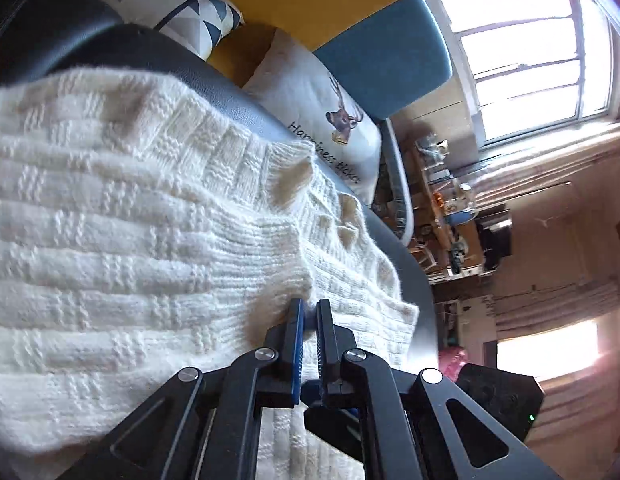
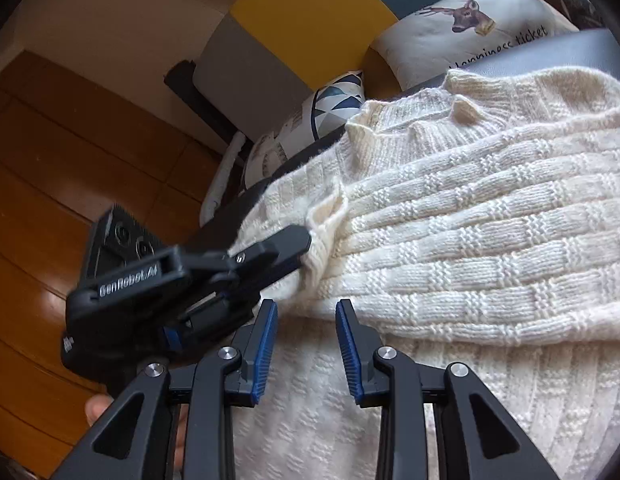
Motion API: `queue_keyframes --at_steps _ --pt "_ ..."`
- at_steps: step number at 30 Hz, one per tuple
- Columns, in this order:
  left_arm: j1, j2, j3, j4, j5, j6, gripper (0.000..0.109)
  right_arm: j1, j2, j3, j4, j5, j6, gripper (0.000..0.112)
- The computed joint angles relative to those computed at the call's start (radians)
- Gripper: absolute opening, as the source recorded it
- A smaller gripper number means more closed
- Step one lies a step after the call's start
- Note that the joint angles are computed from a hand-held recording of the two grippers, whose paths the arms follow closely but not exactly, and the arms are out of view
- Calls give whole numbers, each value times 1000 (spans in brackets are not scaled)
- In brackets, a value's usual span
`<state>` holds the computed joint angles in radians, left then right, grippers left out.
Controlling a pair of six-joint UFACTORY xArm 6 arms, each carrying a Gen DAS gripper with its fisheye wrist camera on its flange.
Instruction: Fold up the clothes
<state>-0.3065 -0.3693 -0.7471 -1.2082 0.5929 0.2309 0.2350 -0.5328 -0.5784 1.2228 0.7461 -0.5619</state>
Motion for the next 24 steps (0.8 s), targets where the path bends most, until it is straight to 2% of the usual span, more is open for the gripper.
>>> queue_keyframes --at_steps 2,4,7,10,12,14,17,19,21,24 --pt "20 -69 42 -56 1 36 7 4 45 -21 43 -6 17 32" --pt "60 -162 101 -78 15 39 15 -2 88 -35 116 3 14 32" --pt "154 -329 214 -108 60 15 19 13 126 -40 187 -27 40 32" --pt "285 -534 365 -62 124 -102 20 31 124 -22 265 -63 45 31" --pt "406 -666 456 -23 199 -178 21 43 125 -13 325 -88 35 31" --pt "531 -746 524 -44 274 -211 24 56 146 -19 389 -94 12 32" --pt "652 -766 577 -107 338 -215 27 75 184 -34 484 -92 -26 30" --pt "656 -755 587 -147 312 -191 28 92 196 -47 480 -111 -29 30" --pt "638 -727 588 -198 274 -165 34 108 184 -35 507 -133 -64 30" --pt "615 -704 597 -271 211 -159 34 96 179 -31 477 -92 -109 29"
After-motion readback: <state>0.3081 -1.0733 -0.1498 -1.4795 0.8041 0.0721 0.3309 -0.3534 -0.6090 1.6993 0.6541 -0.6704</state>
